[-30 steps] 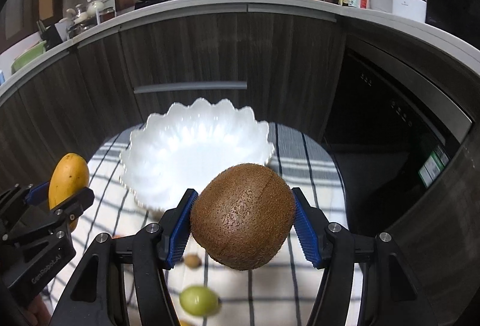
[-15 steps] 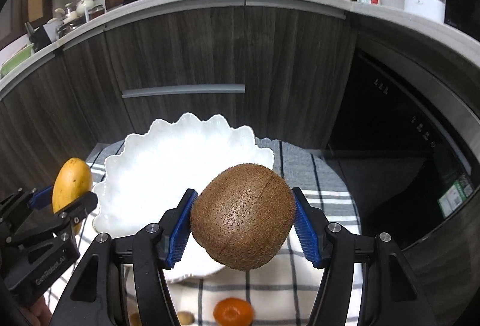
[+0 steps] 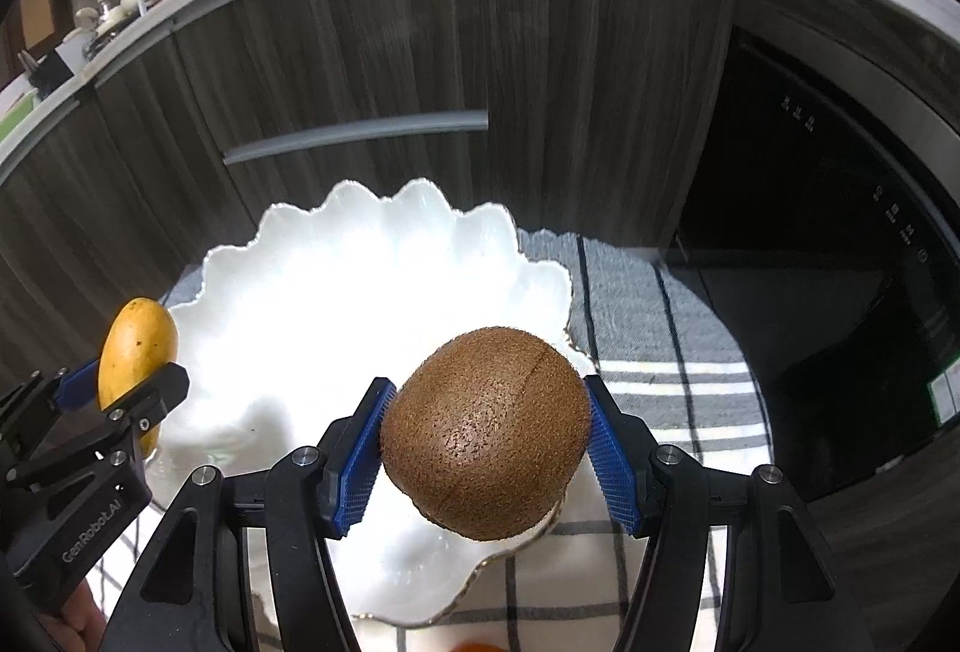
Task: Organize fruits
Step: 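Open the left tool over the bowl while the right tool releases the kiwi into it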
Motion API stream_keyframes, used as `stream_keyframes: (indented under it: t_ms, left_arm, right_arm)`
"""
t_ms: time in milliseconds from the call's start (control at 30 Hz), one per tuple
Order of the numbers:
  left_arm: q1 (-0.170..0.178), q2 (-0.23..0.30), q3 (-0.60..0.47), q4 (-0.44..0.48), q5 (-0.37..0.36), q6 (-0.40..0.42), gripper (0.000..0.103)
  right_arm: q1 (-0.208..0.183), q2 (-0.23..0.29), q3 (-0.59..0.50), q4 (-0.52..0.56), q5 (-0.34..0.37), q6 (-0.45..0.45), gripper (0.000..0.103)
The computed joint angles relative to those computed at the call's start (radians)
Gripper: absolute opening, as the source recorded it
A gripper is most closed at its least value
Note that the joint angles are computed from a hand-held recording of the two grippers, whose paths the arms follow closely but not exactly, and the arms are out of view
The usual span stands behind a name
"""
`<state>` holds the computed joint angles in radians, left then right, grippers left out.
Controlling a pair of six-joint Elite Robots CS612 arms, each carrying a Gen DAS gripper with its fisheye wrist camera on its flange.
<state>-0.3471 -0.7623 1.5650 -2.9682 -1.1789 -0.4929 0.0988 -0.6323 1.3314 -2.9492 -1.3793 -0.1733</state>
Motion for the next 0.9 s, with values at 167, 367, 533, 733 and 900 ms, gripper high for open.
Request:
stream_keyframes:
  t_ms: [167, 367, 533, 733, 900]
  left_arm:
    - [0.007, 0.009, -0.014, 0.038, -0.013, -0.012, 0.049]
    - [-0.003, -0.001, -0.002, 0.019, 0.041, -0.021, 0.066]
    - [-0.008, -0.016, 0.005, 0.041, 0.082, -0.047, 0.074]
    - [-0.022, -0.046, 0.034, 0.028, 0.152, -0.075, 0.086]
    - [-0.032, -0.072, 0.064, 0.01, 0.172, -0.088, 0.086]
  right_arm:
    - [0.006, 0.012, -0.02, 0.023, -0.021, 0.005, 0.063]
    - [0.007, 0.009, -0.019, 0.01, -0.034, 0.015, 0.074]
    - [0.009, -0.01, 0.002, -0.058, -0.059, 0.041, 0.086]
    - [0.008, -0.033, 0.028, -0.085, -0.064, 0.062, 0.086]
    - [0.003, -0.059, 0.066, -0.124, -0.055, 0.087, 0.086]
